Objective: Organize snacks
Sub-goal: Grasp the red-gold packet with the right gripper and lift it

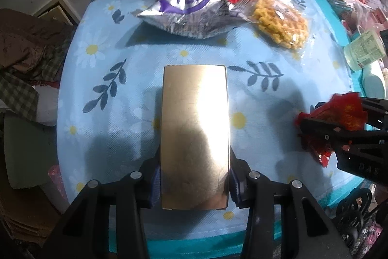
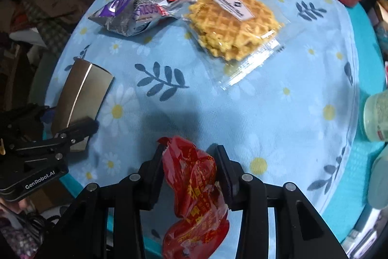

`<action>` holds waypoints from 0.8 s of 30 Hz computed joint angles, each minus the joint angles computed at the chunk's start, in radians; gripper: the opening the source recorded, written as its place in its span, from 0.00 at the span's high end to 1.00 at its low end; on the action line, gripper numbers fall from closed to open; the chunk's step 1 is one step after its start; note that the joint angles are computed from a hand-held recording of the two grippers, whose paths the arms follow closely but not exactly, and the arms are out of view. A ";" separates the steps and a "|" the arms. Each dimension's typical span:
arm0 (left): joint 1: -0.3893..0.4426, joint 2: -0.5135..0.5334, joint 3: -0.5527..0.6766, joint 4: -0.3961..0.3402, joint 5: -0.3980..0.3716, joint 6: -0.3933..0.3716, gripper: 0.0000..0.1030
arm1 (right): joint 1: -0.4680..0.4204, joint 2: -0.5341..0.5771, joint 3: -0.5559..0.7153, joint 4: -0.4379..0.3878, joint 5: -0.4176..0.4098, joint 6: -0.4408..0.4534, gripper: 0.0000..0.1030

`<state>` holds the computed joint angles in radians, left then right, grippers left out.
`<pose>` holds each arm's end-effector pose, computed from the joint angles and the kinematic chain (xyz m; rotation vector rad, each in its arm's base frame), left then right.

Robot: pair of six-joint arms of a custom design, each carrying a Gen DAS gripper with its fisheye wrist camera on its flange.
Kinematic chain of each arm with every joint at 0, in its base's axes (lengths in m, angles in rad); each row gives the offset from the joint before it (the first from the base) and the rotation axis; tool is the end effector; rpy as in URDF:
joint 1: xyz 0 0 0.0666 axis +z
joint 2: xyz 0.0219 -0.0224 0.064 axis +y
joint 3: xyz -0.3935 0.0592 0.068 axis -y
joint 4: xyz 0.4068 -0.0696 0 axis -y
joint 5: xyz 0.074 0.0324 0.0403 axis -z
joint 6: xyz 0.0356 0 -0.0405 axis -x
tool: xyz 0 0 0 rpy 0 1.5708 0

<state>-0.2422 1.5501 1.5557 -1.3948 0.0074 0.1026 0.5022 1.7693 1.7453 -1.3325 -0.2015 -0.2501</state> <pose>0.4931 -0.1225 0.4199 0.2077 2.9561 -0.0571 0.5190 0.2927 0.3868 -0.4082 2.9625 0.3993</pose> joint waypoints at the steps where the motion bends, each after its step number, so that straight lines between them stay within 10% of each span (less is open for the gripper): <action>1: -0.003 -0.005 0.001 0.000 0.000 -0.003 0.57 | -0.009 0.003 0.002 0.006 -0.011 0.005 0.60; 6: -0.033 -0.034 0.000 -0.001 0.002 0.001 0.57 | -0.040 -0.051 -0.065 0.079 -0.062 0.006 0.28; 19: -0.041 -0.085 -0.027 -0.008 -0.006 0.024 0.57 | 0.020 -0.099 -0.144 0.057 0.085 0.130 0.30; 24: -0.034 -0.104 -0.031 0.000 -0.007 0.042 0.57 | 0.040 -0.094 -0.137 0.065 0.140 0.121 0.56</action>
<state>-0.2763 1.4464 1.5244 -1.3945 0.0001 0.1449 0.5420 1.6749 1.6078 -1.2672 -0.0615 -0.1287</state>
